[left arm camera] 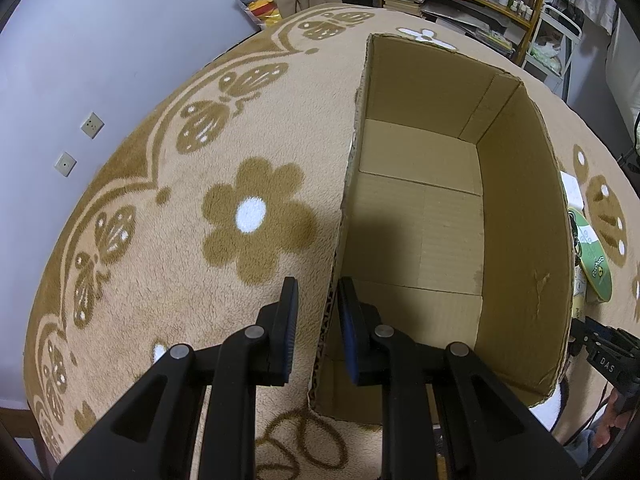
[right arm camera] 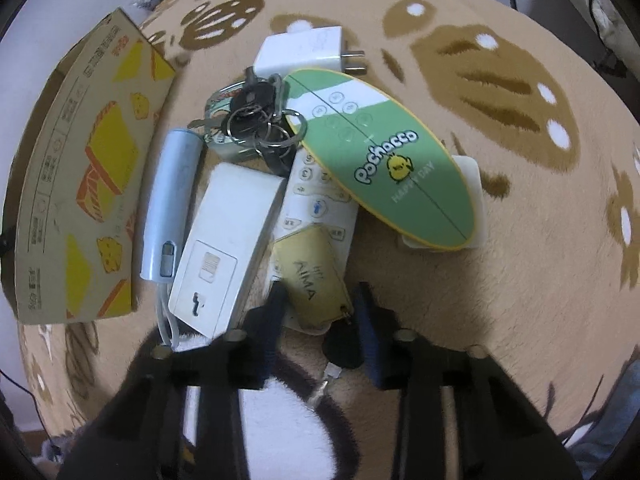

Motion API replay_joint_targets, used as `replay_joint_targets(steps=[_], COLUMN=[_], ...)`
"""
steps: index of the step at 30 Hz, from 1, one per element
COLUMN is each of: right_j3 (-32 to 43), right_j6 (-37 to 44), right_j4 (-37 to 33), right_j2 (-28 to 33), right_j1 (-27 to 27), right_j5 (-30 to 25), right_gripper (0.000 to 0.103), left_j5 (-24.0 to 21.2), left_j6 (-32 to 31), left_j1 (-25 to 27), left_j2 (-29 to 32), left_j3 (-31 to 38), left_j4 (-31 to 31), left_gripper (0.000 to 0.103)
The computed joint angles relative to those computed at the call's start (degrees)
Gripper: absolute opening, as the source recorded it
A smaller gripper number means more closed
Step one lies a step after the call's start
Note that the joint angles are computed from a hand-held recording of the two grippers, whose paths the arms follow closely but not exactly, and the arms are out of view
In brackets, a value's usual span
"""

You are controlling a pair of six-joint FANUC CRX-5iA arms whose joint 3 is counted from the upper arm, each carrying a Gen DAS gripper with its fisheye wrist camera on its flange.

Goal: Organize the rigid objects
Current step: 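Lower the right tool onto the car key with gold AIMA tag and grasp it, then carry the AIMA car key into the box with the right tool and release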

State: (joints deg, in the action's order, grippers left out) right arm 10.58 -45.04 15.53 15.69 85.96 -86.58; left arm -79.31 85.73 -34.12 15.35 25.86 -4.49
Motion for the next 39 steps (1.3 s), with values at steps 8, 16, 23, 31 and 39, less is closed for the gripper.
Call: replay_joint_targets(steps=[8, 16, 23, 31, 39], right_j3=[4.0, 3.1, 6.1, 6.2, 7.7], right_j6=[3.2, 0.8, 3.9, 2.5, 4.8], right_j4=[-1.7, 3.2, 5.7, 8.7, 12.9], right_j2=[2.1, 0.8, 3.3, 3.3, 4.1], right_j1=[-0.8, 0.6, 1.3, 2.9, 2.7], right_j5=[-5.2, -7.3, -11.8, -14.0, -15.4], right_gripper=[0.028, 0.008, 0.004, 0.004, 0.004], left_j5=[0.2, 0.0, 0.0, -0.2, -0.5], left_j6=[-0.3, -0.3, -0.3, -0.5, -0.7], left_j1=[-0.1, -0.1, 0.0, 0.2, 0.2], left_j2=[0.0, 0.0, 0.0, 0.0, 0.1], left_j3=[-0.1, 0.1, 0.0, -0.1, -0.2], left_j4=[-0.2, -0.3, -0.1, 0.3, 0.3], left_gripper=[0.020, 0.020, 0.020, 0.018, 0.017])
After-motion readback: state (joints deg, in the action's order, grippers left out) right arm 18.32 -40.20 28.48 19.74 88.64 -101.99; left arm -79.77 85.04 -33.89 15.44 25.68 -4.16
